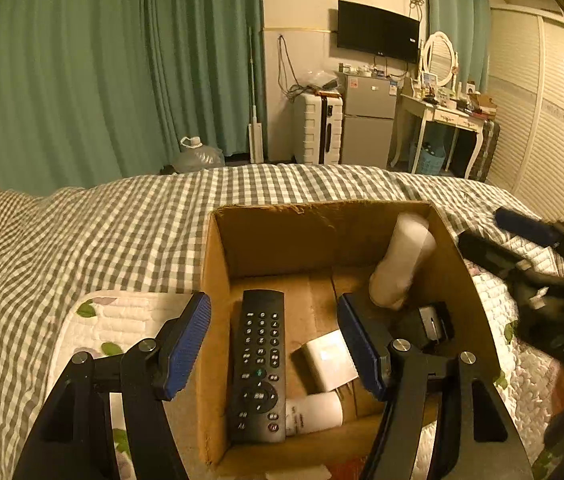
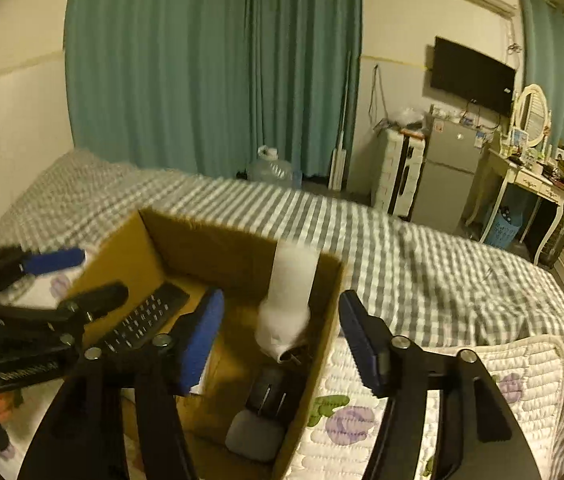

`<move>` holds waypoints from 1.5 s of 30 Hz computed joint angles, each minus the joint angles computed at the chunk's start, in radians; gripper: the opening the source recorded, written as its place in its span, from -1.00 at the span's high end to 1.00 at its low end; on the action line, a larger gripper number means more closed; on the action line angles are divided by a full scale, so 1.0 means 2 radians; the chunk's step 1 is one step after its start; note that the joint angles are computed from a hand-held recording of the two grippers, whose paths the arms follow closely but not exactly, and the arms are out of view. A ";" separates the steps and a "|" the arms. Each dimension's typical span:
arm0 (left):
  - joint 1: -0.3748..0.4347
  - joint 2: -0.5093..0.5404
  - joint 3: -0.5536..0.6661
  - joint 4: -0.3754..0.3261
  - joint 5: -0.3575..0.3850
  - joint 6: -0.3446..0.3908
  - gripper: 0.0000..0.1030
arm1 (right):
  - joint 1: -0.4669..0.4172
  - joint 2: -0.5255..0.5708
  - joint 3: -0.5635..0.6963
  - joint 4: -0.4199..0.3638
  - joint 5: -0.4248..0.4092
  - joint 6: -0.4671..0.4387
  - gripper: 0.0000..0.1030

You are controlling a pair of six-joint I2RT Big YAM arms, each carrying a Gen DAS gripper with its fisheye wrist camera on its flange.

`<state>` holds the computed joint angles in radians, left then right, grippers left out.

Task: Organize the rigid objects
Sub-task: 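Open the right tool to drop the white bottle device into the box, then lower the right tool onto the red rose-patterned card case and grasp it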

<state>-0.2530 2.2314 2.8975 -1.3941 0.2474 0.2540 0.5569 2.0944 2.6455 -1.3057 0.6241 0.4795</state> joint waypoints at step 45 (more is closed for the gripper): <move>0.005 -0.206 -0.487 0.168 -0.044 0.016 -0.22 | 0.064 -0.105 -0.246 -0.006 -0.017 0.154 -0.56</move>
